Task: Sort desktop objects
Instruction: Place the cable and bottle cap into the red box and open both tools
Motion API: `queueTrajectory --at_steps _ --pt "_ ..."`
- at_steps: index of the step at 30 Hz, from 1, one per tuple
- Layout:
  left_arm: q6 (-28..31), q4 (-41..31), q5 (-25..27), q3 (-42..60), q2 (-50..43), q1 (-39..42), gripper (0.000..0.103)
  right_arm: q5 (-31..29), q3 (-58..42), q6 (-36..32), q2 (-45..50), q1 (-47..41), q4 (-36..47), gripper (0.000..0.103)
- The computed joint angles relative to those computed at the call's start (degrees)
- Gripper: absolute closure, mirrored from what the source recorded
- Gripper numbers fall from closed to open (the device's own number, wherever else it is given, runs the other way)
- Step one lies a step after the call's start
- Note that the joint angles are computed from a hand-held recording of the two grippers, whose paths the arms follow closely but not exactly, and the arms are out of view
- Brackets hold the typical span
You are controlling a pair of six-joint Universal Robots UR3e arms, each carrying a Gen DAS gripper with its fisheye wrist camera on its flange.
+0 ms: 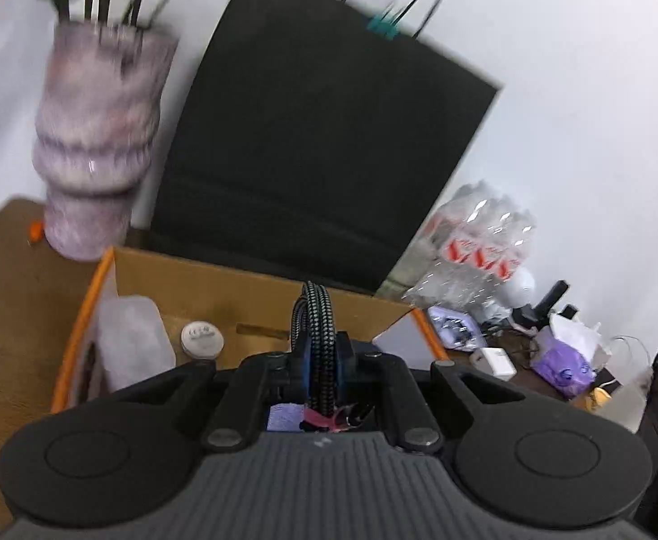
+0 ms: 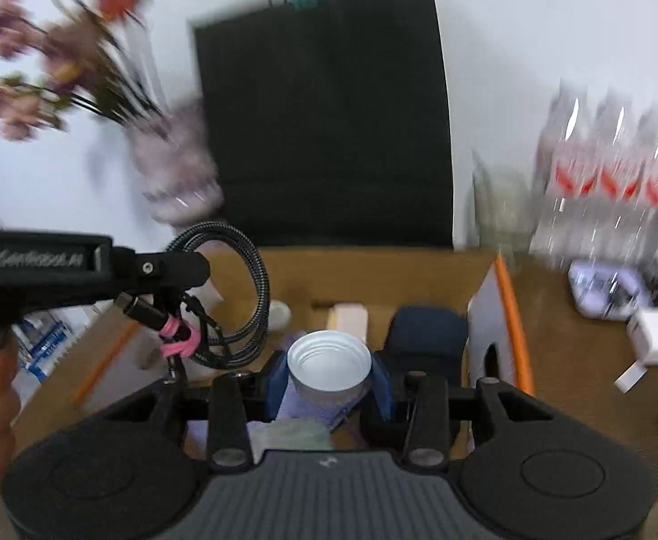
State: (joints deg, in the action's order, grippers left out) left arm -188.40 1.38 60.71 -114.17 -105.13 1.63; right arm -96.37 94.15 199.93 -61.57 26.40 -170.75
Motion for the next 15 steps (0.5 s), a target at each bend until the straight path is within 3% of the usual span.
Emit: queueTrajectory --at_steps 2,5,7,8,11,12,15 --pt "-0.2 0.5 2.8 2.8 -4.4 -1.0 0.093 0.6 -5.3 0.0 4.2 -0.5 3.8 0.064" --pt "1.4 -4.0 11.9 8.6 -8.6 -3.9 0.088 0.3 -11.2 -1.1 9.1 -0.1 6.2 0.064" --pt "1.3 -2.9 15.8 8.9 -9.3 -4.9 0.062 1.7 -13.7 -2.1 11.0 -0.4 7.4 0.062" --pt "1.7 -2.7 14.8 7.8 -8.2 -4.2 0.051 2.2 -14.2 -2.4 11.3 -0.5 7.9 0.060" --pt "2.9 -0.1 10.1 3.2 -3.4 -1.8 0.033 1.8 -12.2 -1.5 9.6 -0.8 5.4 0.047" --pt "3.5 0.7 10.7 2.0 -1.6 -1.8 0.023 1.8 -10.8 -0.9 8.6 -1.3 3.8 0.041" --pt "5.4 1.2 16.2 0.5 3.0 -3.7 0.013 -0.7 -7.1 1.5 4.2 -1.6 3.2 0.032"
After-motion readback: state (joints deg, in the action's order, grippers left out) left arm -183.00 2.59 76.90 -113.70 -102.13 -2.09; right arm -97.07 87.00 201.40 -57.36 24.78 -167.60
